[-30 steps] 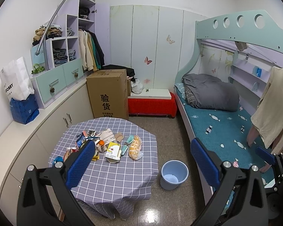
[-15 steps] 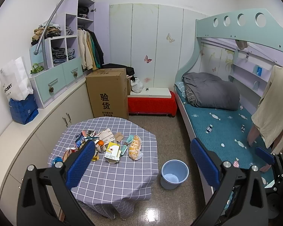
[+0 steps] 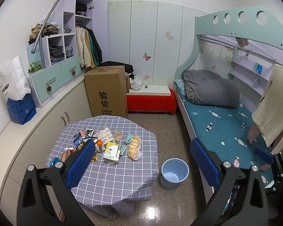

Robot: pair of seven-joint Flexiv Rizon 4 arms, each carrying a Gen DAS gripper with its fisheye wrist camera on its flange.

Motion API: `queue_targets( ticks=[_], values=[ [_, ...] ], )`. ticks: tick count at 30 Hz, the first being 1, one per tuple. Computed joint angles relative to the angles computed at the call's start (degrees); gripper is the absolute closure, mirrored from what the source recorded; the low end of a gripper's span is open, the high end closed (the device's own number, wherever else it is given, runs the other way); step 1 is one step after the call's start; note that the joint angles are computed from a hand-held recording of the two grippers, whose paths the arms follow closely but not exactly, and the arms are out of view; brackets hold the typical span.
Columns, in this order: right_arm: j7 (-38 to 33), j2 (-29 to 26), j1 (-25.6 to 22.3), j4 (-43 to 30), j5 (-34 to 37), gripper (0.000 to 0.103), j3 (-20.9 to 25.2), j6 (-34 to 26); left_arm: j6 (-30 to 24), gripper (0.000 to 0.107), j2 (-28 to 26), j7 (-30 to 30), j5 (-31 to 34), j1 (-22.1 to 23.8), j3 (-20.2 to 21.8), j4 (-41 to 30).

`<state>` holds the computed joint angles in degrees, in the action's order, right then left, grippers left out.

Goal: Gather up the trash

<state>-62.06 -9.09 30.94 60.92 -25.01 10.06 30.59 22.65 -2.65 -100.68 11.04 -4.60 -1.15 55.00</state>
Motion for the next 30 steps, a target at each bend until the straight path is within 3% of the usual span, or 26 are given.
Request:
queue_targets(
  ticks=[15, 25, 30],
  values=[
    [-0.34, -3.38, 1.07, -4.85, 2.75, 0.005, -0.6, -3.22, -0.99, 0.008, -2.63, 2.97, -3.97, 1.26, 1.0, -1.45],
    [4.19, -7.81, 2.57, -9.74, 6.65, 0.005, -1.59, -11.72, -4.85, 0.008, -3.78, 6.78, -10.16, 4.81, 2.89, 1.93],
    [2.8, -13.0, 2.26, -17.52, 11.58, 0.005, -1.81, -19.66, -11.36, 0.008, -6.2, 4.74, -12.05, 7.65, 4.07, 2.18]
  ],
)
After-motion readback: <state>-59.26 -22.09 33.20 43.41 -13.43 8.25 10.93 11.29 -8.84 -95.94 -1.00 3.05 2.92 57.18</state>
